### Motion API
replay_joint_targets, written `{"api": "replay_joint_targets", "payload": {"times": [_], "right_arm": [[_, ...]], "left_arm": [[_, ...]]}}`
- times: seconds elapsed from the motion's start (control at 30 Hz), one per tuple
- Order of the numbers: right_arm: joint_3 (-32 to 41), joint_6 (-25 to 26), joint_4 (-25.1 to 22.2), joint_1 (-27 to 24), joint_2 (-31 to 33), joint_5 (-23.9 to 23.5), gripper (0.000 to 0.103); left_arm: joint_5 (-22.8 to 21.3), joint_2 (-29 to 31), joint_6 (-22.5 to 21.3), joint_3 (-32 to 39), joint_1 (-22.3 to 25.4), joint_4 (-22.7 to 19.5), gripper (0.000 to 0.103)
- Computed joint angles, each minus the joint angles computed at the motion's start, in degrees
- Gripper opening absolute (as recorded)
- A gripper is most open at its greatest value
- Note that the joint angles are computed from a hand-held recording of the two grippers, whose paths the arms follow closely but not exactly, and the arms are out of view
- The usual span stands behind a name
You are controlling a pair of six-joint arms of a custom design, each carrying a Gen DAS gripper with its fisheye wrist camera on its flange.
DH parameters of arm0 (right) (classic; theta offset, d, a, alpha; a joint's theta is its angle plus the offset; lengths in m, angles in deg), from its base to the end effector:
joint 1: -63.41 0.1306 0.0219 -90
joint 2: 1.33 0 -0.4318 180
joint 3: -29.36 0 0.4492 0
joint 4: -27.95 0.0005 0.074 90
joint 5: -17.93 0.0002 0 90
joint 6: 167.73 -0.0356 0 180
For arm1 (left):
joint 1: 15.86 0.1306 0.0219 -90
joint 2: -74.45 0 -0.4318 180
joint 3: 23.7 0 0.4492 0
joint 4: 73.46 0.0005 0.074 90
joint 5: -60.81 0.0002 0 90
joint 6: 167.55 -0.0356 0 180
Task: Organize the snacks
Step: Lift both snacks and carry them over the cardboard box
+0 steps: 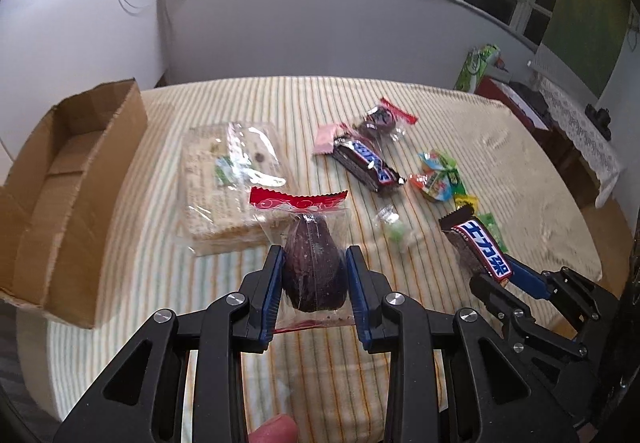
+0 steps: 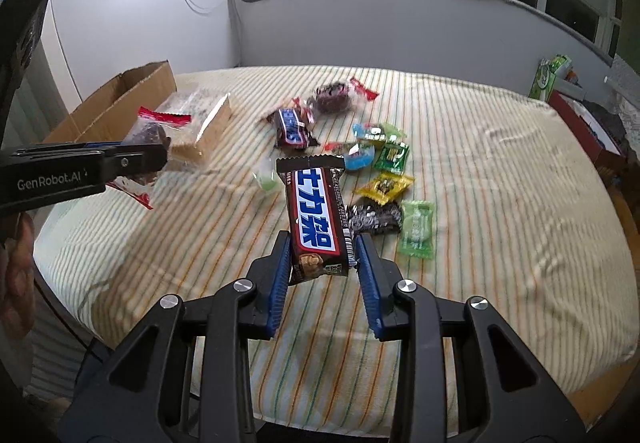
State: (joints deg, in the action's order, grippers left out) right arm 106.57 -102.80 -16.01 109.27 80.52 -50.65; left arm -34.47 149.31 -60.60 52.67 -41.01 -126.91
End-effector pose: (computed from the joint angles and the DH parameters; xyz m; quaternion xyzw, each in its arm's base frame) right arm 0.3434 0.3344 0.4412 -0.1012 0.9159 0.0599 0.3837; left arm 0.3863 -0.1783 0.4729 0.0525 0.9430 -0.0764 0.3196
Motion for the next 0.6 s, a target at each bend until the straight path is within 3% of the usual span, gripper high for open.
{"api": "replay_joint_targets", "payload": {"times": [0.37, 0.6], "right_arm": [[4.8, 2.9, -0.4, 1.3, 0.9, 3.1, 0.034], [11.3, 7.0, 0.6, 3.5, 5.4, 2.9, 0.034]], "left_arm": [[-1.9, -3.1, -1.7, 1.5, 3.4, 0.9, 0.029], [-3.6, -5.2, -2.3, 1.8, 7.4, 1.5, 0.029]]}}
